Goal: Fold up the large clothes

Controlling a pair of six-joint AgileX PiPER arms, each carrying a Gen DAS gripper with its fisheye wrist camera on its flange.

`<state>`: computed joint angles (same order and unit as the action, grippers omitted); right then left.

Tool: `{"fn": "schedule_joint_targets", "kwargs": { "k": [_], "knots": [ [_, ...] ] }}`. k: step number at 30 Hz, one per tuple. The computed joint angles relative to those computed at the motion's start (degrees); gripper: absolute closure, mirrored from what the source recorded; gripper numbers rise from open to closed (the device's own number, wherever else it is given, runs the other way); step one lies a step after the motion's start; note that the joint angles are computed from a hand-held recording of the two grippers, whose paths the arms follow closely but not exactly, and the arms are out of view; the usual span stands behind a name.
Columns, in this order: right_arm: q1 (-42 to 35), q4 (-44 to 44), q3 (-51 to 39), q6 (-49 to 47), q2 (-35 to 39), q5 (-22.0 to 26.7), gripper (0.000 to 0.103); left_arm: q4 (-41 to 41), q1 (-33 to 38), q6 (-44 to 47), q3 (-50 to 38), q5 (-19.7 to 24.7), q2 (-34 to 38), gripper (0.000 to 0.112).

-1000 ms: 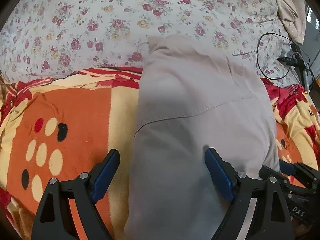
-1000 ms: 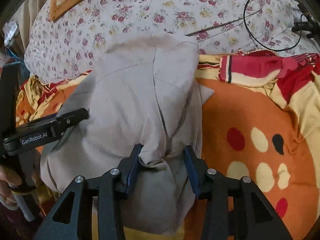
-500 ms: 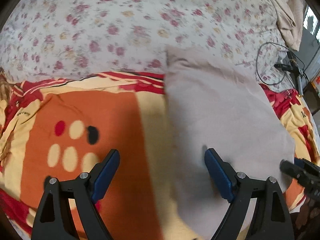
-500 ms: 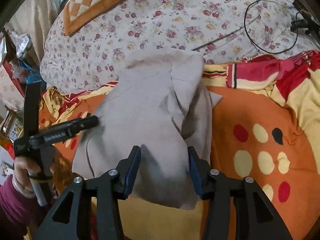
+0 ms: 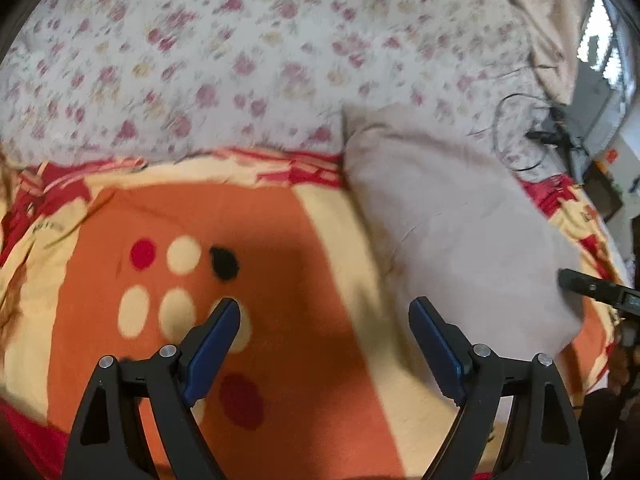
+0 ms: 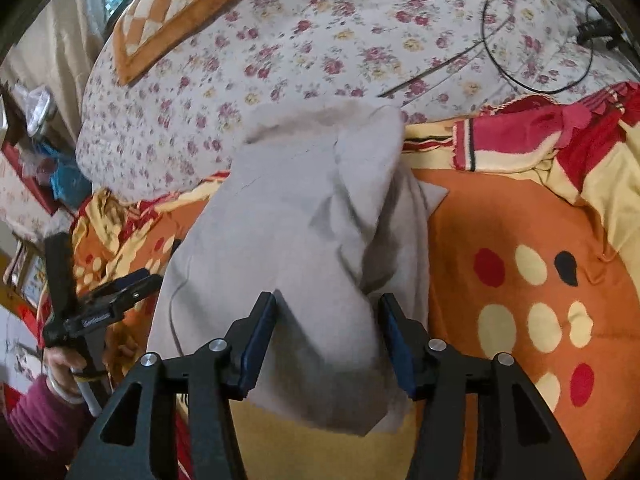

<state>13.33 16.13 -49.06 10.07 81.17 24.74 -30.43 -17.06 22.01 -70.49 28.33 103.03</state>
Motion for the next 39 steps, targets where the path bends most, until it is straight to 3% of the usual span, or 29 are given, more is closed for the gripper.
{"fn": "schedule_joint_targets", "kwargs": {
  "k": [3,6,9,11,18,21,23,27,32,36,39],
  "knots": [
    [-0.21,0.45,-0.30,0.09,-0.21,0.38,0.046,-1.69,0.39,3.44,-1.33,3.13,1.58,0.026],
    [0.55,-0.48,-0.11,0.23,-0.40,0.68,0.046,5.57,-1.93,1.15,0.18,0.99,1.69,0.028],
    [-0.06,0.04,0.23,-0.26,-0.54,0.66,0.046,13.53,-4.25,-4.58,1.75,-0.82,1.42,0.040],
    [-1.02,1.12,0.34,-0.93,-0.62,0.65,0.046,14.14,-4.21,-6.06,2.85,-0.38,1.10,0.052],
    [-1.21,1.53,0.57,-1.71,-2.17,1.06,0.046,4.11,-0.66,2.17,12.22,1.14,-8.06,0.058],
    [-1.20,1.89,0.62,-2.05,-2.55,0.91,0.044,5.80,0.57,-1.80,12.17,3.45,-10.86,0.056],
    [-0.99,0.82,0.14,-0.53,-2.17,1.09,0.041,8.59,-0.72,-5.16,12.28,3.44,-13.40,0.035],
    [-1.77,1.71,-0.74,-0.25,-0.52,1.52,0.023,8.53,-2.68,-7.66,10.25,3.28,-14.63,0.027],
    [-5.90,11.30,-2.16,-8.89,3.42,2.06,0.019,3.10,-4.98,-8.96,2.10,3.75,-8.50,0.019],
    [-10.76,28.39,-4.98,-26.42,9.00,4.66,0.017,-2.49,-5.65,-7.71,-6.44,6.58,0.74,0.019],
    [-12.35,32.78,-7.69,-32.10,13.48,5.96,0.009,-1.48,-5.43,-10.10,-13.38,10.05,7.46,0.019]
  ]
}}
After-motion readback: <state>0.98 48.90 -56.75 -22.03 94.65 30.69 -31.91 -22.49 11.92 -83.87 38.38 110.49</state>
